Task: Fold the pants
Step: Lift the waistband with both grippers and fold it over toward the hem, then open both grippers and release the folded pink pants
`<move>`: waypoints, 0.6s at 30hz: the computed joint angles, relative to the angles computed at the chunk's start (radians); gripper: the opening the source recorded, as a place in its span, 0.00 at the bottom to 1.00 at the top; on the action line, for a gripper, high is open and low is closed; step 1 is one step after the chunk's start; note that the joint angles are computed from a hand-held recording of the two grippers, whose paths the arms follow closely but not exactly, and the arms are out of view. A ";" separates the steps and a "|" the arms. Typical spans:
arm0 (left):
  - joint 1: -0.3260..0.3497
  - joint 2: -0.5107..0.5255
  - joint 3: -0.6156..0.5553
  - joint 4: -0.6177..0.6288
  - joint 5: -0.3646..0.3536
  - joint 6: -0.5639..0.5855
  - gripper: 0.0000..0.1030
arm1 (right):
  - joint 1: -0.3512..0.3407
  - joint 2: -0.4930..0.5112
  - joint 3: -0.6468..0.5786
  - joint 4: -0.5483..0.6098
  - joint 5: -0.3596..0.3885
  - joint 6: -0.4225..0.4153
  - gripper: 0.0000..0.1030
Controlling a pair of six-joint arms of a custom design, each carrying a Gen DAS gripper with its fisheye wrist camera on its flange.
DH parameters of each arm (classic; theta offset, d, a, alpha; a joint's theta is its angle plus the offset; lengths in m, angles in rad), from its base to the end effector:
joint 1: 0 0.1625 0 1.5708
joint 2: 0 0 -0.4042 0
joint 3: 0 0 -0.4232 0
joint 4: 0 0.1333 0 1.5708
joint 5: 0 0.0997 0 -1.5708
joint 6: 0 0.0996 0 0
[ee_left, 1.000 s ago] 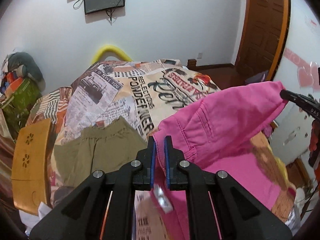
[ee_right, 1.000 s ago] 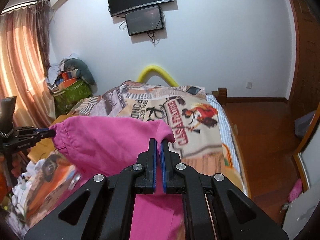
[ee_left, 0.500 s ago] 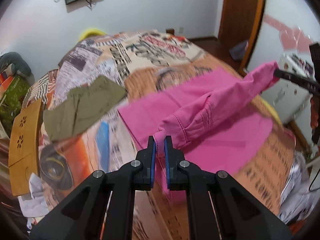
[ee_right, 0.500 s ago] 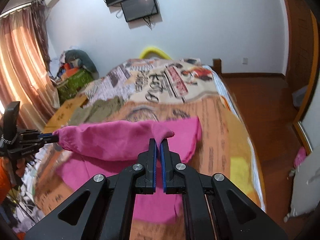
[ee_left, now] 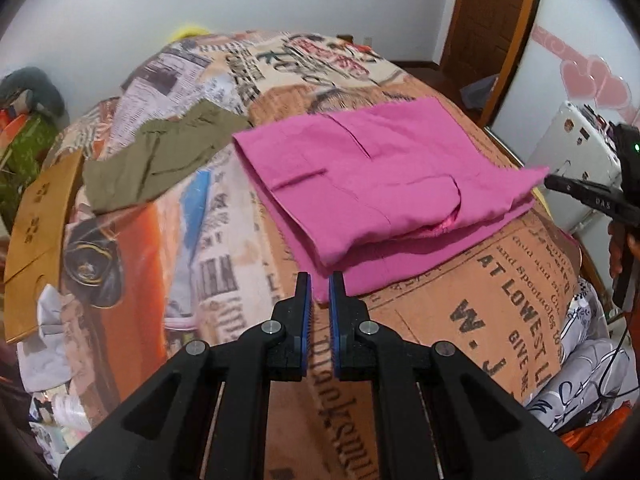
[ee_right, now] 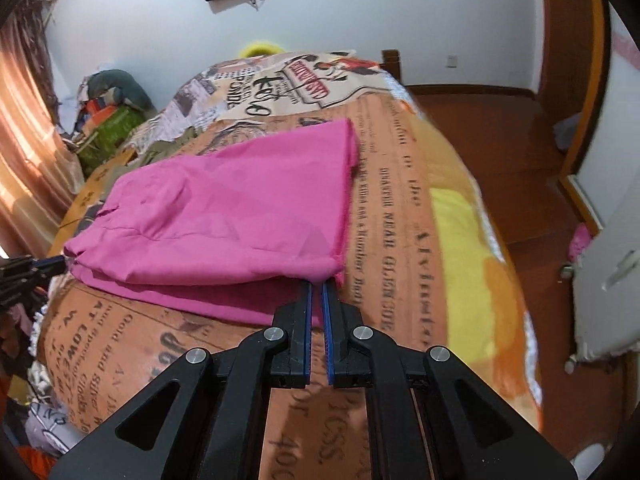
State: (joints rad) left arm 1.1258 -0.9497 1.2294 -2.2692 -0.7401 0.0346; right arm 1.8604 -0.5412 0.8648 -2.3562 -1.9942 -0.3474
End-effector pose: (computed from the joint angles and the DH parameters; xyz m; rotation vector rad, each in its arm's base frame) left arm -0.1406 -0.7754 0.3536 0.3400 2.3061 -0.6913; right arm 0.3391 -0.8145 0.1993 0.7013 -2.5537 0.6051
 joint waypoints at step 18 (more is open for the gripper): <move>0.005 0.203 -0.303 0.135 -0.089 -0.025 0.12 | 0.037 0.190 -0.289 0.171 0.162 -0.039 0.35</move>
